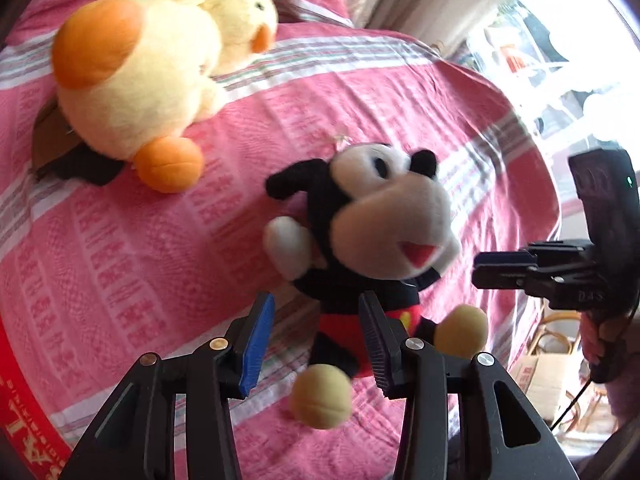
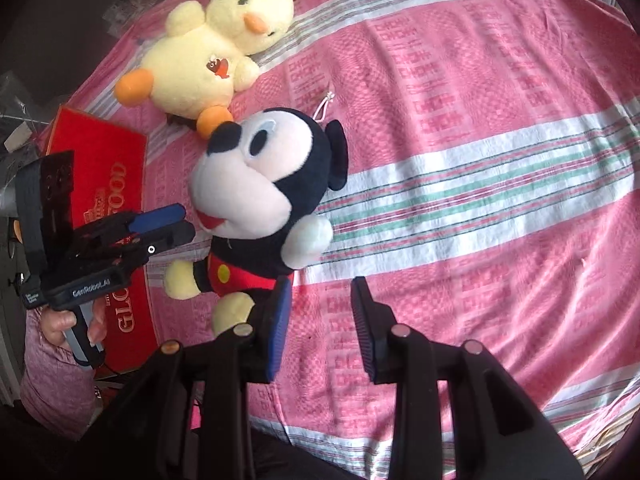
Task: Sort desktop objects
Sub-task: 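Lift the Mickey Mouse plush off the cloth with the right tool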
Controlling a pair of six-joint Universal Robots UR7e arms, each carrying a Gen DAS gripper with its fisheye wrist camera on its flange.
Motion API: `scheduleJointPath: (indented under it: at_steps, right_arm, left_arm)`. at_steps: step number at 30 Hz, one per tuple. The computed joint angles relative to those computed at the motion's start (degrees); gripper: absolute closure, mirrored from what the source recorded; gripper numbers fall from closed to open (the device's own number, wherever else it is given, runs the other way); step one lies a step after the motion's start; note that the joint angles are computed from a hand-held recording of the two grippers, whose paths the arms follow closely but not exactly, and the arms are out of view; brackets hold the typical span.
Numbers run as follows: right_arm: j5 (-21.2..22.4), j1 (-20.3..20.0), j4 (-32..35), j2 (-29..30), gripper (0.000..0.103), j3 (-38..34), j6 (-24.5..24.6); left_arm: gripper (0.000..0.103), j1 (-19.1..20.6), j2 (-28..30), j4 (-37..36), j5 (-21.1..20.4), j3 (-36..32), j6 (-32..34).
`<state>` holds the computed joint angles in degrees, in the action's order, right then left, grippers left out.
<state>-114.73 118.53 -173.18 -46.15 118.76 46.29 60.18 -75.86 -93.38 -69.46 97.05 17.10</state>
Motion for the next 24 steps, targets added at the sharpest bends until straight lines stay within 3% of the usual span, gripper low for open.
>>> scheduleJointPath:
  at_steps: [6,9,14,17,24]
  right_arm:
    - [4.4,-1.2,-9.8,2.6,0.072,0.0,-2.4]
    - [4.2,-0.8,-8.0,3.6,0.072,-2.2,-3.5]
    - [1.2,-1.5,-2.4,4.5,0.072,-4.2,-0.1]
    - [1.9,-2.5,-4.5,5.4,0.072,-3.7,1.9]
    - [2.4,-3.5,-7.5,6.9,0.072,-4.5,2.8]
  left_arm:
    - [0.059,0.6,2.5,-1.1,1.8,-0.5,-1.0]
    - [0.059,0.8,2.5,-0.8,1.3,-0.5,-0.5]
    - [0.059,0.9,2.9,-0.5,-0.5,-0.7,0.0]
    - [0.05,1.2,3.6,-0.7,-0.3,-1.2,-0.6]
    - [0.05,1.3,4.9,-1.3,1.0,-1.4,-1.2]
